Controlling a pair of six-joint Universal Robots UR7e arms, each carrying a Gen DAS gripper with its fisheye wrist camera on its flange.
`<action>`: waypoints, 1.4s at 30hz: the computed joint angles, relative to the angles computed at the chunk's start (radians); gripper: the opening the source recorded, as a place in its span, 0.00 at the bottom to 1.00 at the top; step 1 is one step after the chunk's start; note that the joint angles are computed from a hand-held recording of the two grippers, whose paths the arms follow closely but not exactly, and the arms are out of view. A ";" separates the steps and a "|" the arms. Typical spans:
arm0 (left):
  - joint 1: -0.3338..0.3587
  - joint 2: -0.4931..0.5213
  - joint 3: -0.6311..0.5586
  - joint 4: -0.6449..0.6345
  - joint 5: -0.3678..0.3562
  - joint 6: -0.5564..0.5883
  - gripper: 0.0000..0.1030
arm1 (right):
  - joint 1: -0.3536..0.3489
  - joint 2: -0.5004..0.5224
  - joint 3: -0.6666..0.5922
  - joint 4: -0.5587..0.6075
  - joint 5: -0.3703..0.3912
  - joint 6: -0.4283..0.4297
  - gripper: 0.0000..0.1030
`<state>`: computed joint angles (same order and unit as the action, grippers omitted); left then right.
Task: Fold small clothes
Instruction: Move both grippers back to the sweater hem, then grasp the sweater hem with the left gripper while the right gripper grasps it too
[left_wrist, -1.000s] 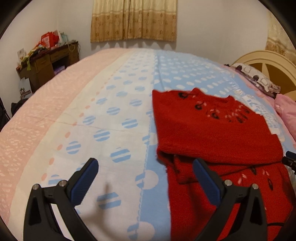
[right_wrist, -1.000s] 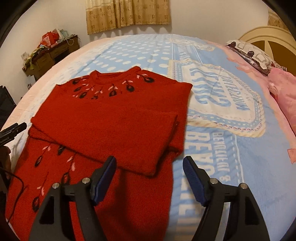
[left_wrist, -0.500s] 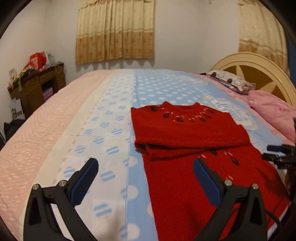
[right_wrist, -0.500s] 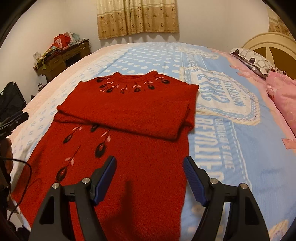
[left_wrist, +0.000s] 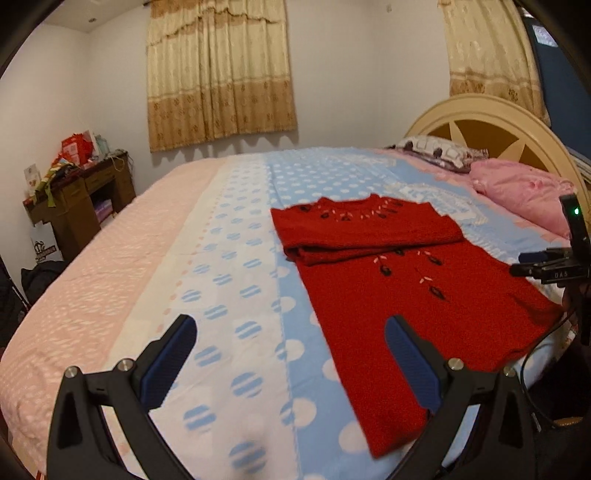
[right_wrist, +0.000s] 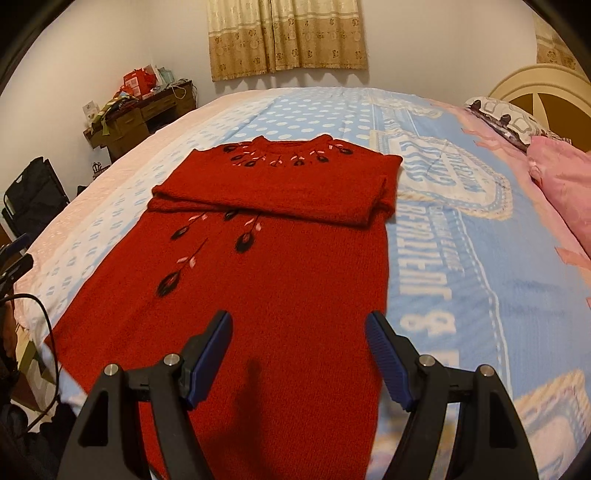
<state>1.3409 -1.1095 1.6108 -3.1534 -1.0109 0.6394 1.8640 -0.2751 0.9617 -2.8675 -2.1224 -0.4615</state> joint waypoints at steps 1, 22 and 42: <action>0.001 -0.017 0.021 -0.018 -0.015 0.001 1.00 | 0.002 -0.017 0.034 -0.023 0.004 0.002 0.73; 0.012 -0.025 0.163 0.104 0.043 0.008 1.00 | 0.005 -0.231 0.516 -0.279 -0.040 -0.039 0.73; 0.058 -0.006 0.066 0.308 -0.146 -0.134 0.48 | -0.019 -0.210 0.513 -0.346 0.023 -0.071 0.23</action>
<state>1.3992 -1.1151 1.6769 -2.8454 -1.1569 0.5050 1.8451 -0.4847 1.4744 -3.2131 -2.0994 -0.5325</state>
